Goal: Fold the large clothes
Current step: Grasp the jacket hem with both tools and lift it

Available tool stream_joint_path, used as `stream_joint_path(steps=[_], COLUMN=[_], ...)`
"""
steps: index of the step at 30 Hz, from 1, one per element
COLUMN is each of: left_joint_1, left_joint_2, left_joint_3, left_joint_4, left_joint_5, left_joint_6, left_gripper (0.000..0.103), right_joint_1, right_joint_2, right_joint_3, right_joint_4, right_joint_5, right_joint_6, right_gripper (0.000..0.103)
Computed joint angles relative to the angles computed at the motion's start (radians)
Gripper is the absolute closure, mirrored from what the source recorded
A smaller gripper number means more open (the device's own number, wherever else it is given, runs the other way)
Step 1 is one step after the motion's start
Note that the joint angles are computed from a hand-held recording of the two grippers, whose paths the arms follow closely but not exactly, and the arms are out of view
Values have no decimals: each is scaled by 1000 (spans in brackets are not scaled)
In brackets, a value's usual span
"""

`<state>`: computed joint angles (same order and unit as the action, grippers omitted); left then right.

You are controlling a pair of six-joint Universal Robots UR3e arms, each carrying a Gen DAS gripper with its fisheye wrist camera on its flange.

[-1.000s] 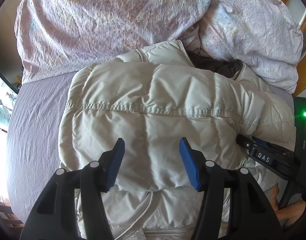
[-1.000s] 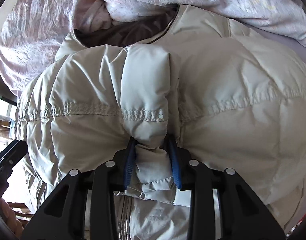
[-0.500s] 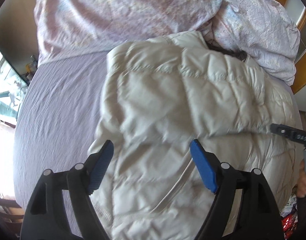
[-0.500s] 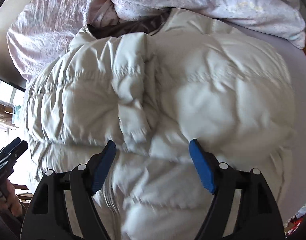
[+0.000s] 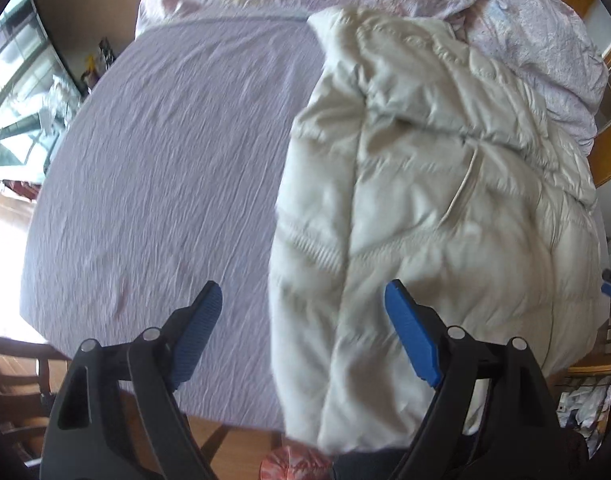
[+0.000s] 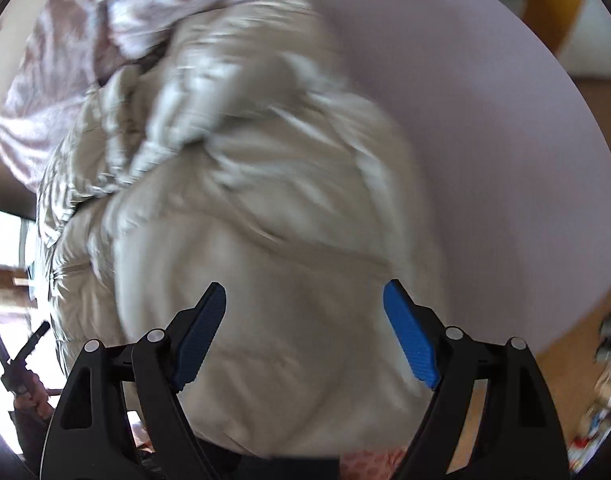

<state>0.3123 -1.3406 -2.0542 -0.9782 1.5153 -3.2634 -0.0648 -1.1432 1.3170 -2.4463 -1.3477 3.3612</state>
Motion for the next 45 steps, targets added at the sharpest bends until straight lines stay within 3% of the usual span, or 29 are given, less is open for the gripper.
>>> stream_joint_path(steps=[3,9,21,24,26,30,35,40,45], left_joint_1=[24,29,-37,-54,-61,-88,-105,-120,-120], left_joint_2=[46,78,106,112,117,126,129,128,142], left_joint_3=[-72,-148,-225,-235,-241,-250,-247,-212,-151], left_joint_4=[19,60,102,115,121,131,135,118,62], left_joint_5=[-20,-56,-84,-84,-89,-76,-69,-54,-35], left_joint_6=[15,4,-37,-49,-55,-69,-84,-118,-115], left_gripper=[19,21,37,44,49,54,71,86,90], right_joint_1=[-77,-145,-194,-248,-232,-264,-263,-225,-196], right_joint_2=[-77,-112,-98,-140,-124,-145,-155,-187,-236], right_joint_3=[168,321,379,443,440,501,539,519,507], right_joint_4=[-45,-119,-165,-144,-168,-178,-220,-222,-239], right_joint_5=[83,195,296,364,373,428,452,382,319], right_joint_6=[-28,-48,-114,-189,-163,-194,-190,-191,-192], right_gripper=[20,20,23,32,36,53,79,89,92])
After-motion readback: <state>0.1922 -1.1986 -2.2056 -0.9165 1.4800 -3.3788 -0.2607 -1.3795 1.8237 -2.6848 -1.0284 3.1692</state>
